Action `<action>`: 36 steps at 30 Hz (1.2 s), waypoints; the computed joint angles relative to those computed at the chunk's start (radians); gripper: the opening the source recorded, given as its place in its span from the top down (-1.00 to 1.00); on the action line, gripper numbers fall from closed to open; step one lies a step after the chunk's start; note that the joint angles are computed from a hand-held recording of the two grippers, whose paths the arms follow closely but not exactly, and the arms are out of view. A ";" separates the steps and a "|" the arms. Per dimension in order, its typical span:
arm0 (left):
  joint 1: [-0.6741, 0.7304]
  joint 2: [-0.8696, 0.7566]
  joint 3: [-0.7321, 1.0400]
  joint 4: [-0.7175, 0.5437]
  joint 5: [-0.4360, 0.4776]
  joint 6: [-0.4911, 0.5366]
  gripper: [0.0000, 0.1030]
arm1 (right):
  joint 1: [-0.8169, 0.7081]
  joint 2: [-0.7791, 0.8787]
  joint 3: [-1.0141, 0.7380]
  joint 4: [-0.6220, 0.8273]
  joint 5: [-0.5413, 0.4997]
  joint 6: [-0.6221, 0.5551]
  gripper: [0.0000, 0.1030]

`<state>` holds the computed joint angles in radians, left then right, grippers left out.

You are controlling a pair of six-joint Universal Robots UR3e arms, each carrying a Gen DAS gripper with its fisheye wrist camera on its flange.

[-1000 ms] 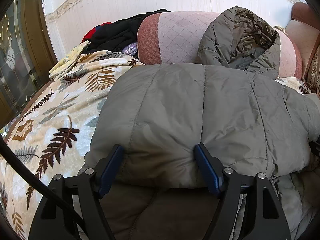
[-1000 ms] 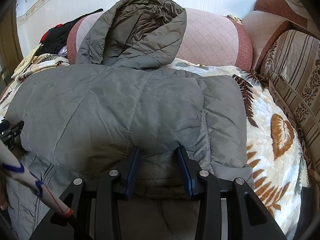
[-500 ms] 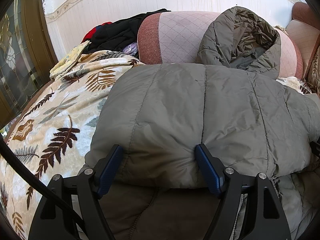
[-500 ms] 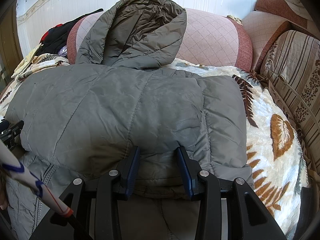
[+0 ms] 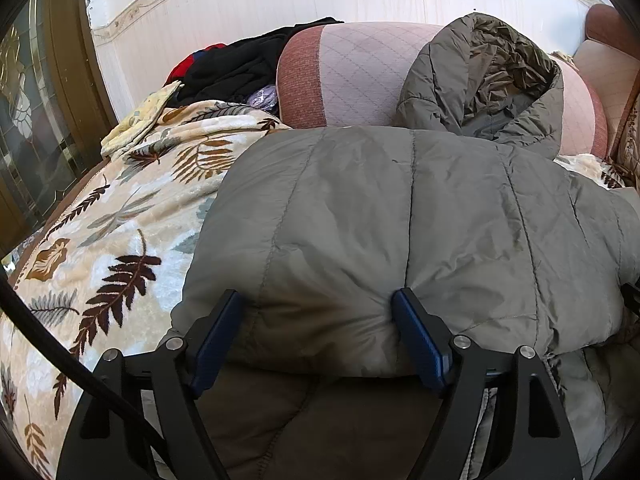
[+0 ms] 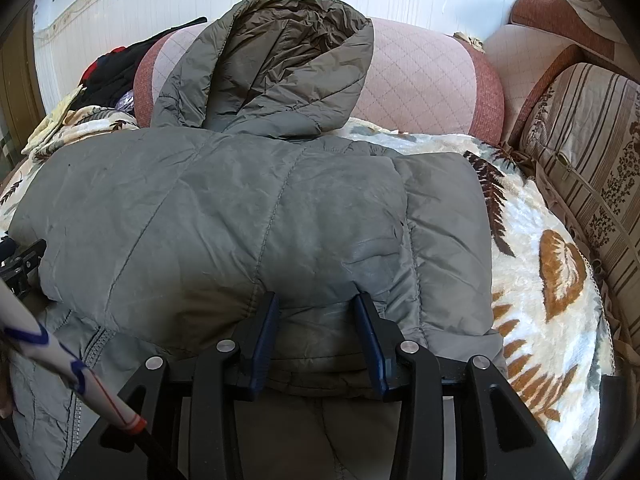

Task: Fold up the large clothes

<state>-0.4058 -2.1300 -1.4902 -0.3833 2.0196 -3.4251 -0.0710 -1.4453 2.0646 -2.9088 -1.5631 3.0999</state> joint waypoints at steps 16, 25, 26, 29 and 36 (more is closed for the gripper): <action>-0.001 0.001 -0.002 0.001 0.003 0.001 -0.52 | 0.004 0.006 0.000 -0.008 -0.016 0.004 0.01; -0.002 0.000 -0.002 0.001 0.008 0.003 -0.52 | -0.077 -0.008 0.006 0.055 0.070 0.041 -0.57; -0.001 0.001 -0.004 0.002 0.008 0.003 -0.52 | -0.072 -0.005 0.002 0.053 0.061 0.040 -0.57; 0.000 0.002 -0.007 0.005 0.007 0.005 -0.52 | -0.080 -0.007 0.003 0.056 0.071 0.039 -0.57; 0.000 0.002 -0.006 0.004 0.008 0.005 -0.52 | -0.069 -0.004 0.008 0.045 0.060 0.045 -0.57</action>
